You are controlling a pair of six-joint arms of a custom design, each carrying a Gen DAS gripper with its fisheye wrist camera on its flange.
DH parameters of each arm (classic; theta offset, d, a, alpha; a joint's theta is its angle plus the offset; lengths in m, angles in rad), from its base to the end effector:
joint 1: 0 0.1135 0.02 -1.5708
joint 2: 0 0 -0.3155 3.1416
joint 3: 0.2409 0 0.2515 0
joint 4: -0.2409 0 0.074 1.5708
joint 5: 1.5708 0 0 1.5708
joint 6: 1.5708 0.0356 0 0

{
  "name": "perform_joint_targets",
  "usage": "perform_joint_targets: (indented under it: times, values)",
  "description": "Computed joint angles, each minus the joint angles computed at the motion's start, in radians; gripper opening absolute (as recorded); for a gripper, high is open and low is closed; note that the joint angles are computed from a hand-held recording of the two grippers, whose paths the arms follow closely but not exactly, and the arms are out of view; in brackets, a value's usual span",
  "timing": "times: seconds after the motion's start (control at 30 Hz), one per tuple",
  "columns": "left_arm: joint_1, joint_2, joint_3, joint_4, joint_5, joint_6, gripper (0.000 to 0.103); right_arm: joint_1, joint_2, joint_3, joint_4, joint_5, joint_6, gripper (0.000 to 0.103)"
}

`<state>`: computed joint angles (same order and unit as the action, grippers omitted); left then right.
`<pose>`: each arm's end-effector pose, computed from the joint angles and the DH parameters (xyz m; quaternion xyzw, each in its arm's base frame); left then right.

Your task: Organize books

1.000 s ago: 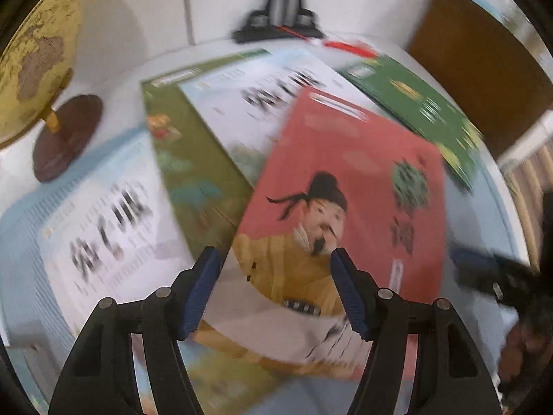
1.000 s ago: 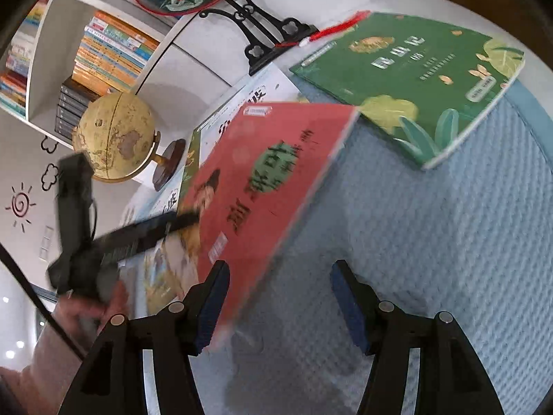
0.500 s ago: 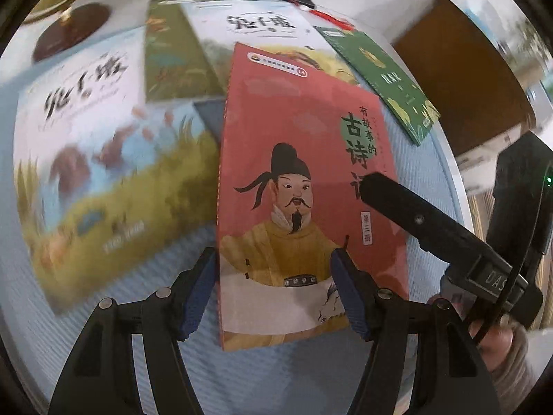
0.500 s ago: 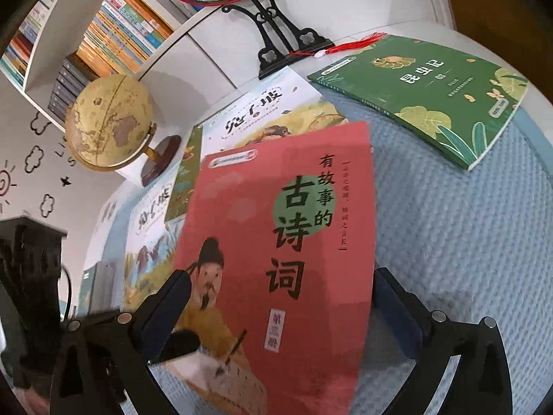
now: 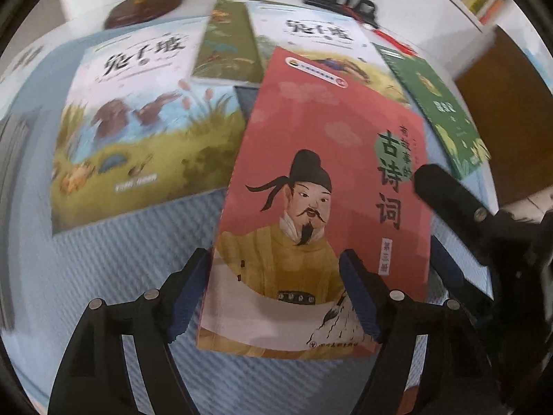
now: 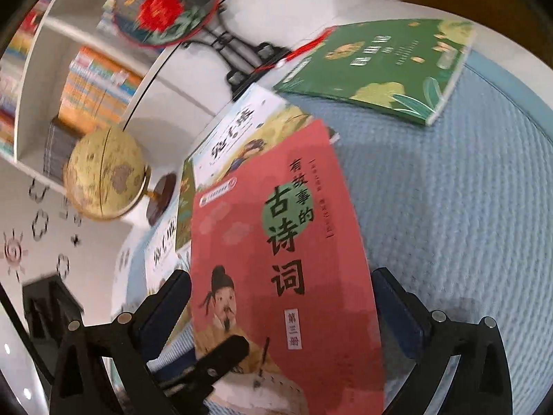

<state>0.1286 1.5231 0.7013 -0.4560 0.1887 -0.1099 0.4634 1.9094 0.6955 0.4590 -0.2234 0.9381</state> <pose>0.2455 0.0250 0.1863 -0.1035 0.9795 -0.0918 0.1462 0.3056 0.1615 0.1287 0.1715 0.8970 0.3324 0.2354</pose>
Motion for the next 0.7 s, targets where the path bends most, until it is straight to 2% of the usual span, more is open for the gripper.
perform_joint_targets:
  times: [0.1, 0.23, 0.33, 0.43, 0.5, 0.53, 0.57, 0.6, 0.63, 0.7]
  values:
    - [-0.025, 0.013, 0.01, 0.002, -0.036, -0.062, 0.074, 0.004, -0.012, 0.013, -0.045, 0.023, 0.075, 0.103]
    - [-0.022, 0.01, 0.006, 0.006, -0.031, -0.065, 0.074, -0.004, -0.015, 0.059, -0.135, 0.003, 0.064, 0.103]
    - [0.019, 0.011, 0.019, -0.02, 0.022, -0.005, 0.074, -0.025, -0.012, 0.078, -0.173, -0.057, 0.01, 0.103]
    - [0.092, 0.043, 0.053, -0.044, 0.101, 0.121, 0.074, -0.072, -0.015, 0.111, -0.273, -0.198, -0.168, 0.103]
    - [0.146, 0.097, 0.098, -0.086, 0.18, 0.212, 0.073, -0.097, -0.046, 0.076, -0.296, -0.241, -0.224, 0.103]
    - [0.157, 0.107, 0.111, -0.097, 0.196, 0.235, 0.067, -0.124, -0.052, 0.057, -0.321, -0.29, -0.275, 0.102]
    - [0.168, 0.119, 0.13, -0.11, 0.203, 0.269, 0.054, -0.148, -0.051, 0.033, -0.312, -0.342, -0.314, 0.102]
    - [0.168, 0.127, 0.14, -0.118, 0.196, 0.284, 0.048, -0.165, -0.055, 0.01, -0.289, -0.379, -0.342, 0.098]
    - [0.17, 0.142, 0.156, -0.126, 0.187, 0.298, 0.041, -0.185, -0.058, -0.003, -0.294, -0.406, -0.372, 0.089]
    - [0.181, 0.171, 0.19, -0.147, 0.215, 0.315, 0.04, -0.199, -0.056, 0.012, -0.339, -0.412, -0.393, 0.082]
